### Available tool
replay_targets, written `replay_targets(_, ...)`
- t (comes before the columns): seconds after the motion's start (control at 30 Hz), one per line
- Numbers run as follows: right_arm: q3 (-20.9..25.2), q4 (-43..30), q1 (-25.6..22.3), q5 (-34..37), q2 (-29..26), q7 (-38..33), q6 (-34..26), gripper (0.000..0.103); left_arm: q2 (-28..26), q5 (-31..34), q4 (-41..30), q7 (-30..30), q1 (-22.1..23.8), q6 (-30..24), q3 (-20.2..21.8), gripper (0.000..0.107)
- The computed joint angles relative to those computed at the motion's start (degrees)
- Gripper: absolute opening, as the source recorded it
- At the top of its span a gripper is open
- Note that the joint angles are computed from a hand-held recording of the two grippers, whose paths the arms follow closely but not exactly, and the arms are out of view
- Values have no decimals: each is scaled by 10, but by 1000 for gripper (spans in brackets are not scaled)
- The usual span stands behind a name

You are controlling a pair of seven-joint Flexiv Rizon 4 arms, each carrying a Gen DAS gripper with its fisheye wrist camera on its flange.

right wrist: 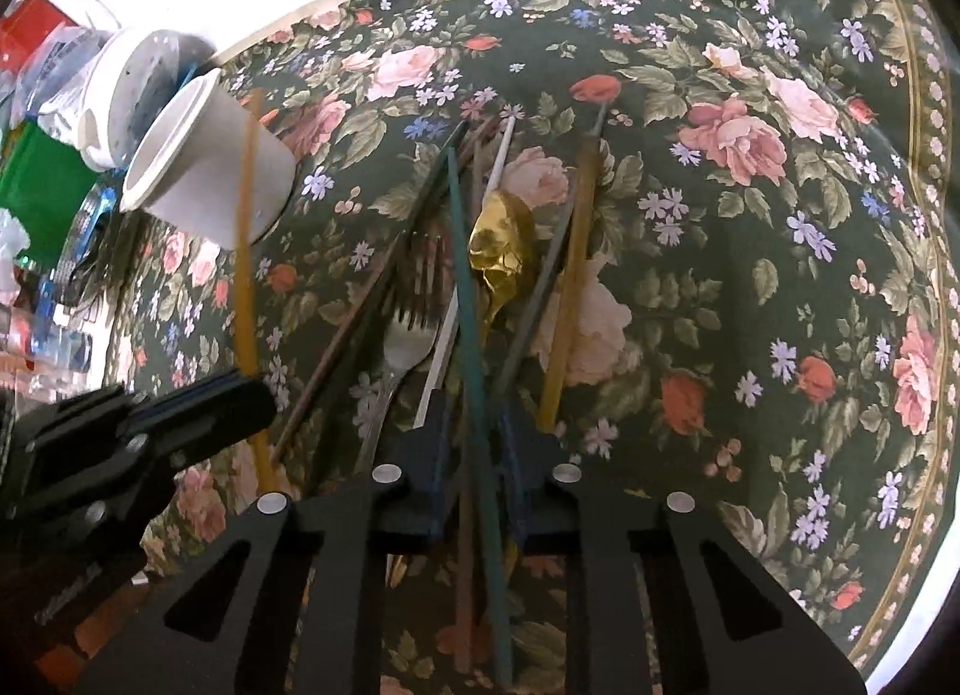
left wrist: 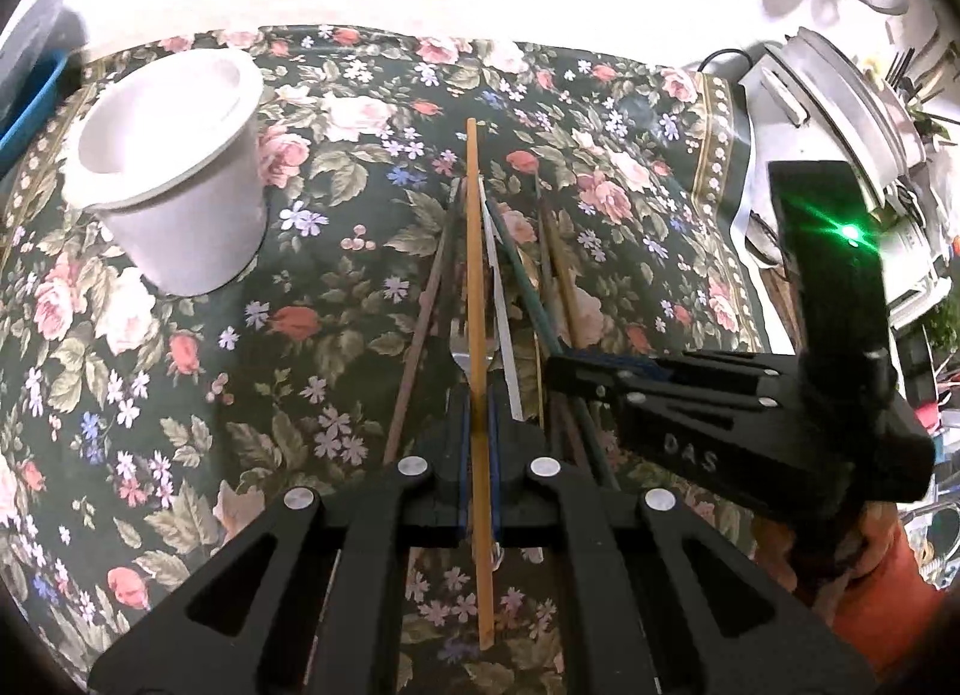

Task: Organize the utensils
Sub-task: 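Lift the orange stick with the left gripper while the right gripper lifts the teal stick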

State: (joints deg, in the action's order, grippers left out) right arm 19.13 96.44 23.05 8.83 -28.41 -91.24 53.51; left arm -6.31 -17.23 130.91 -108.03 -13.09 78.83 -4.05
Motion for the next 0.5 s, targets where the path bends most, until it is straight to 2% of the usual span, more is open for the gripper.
replay_targets(0.33, -3, 3, 4, -13, -3, 1, 15, 6, 18, 62, -2, -49, -4, -11, 13, 4)
replay_targets(0.5, 1, 20, -3, -8, 18, -6, 39, 6, 33, 114, -9, -86, -4, -19, 19, 4)
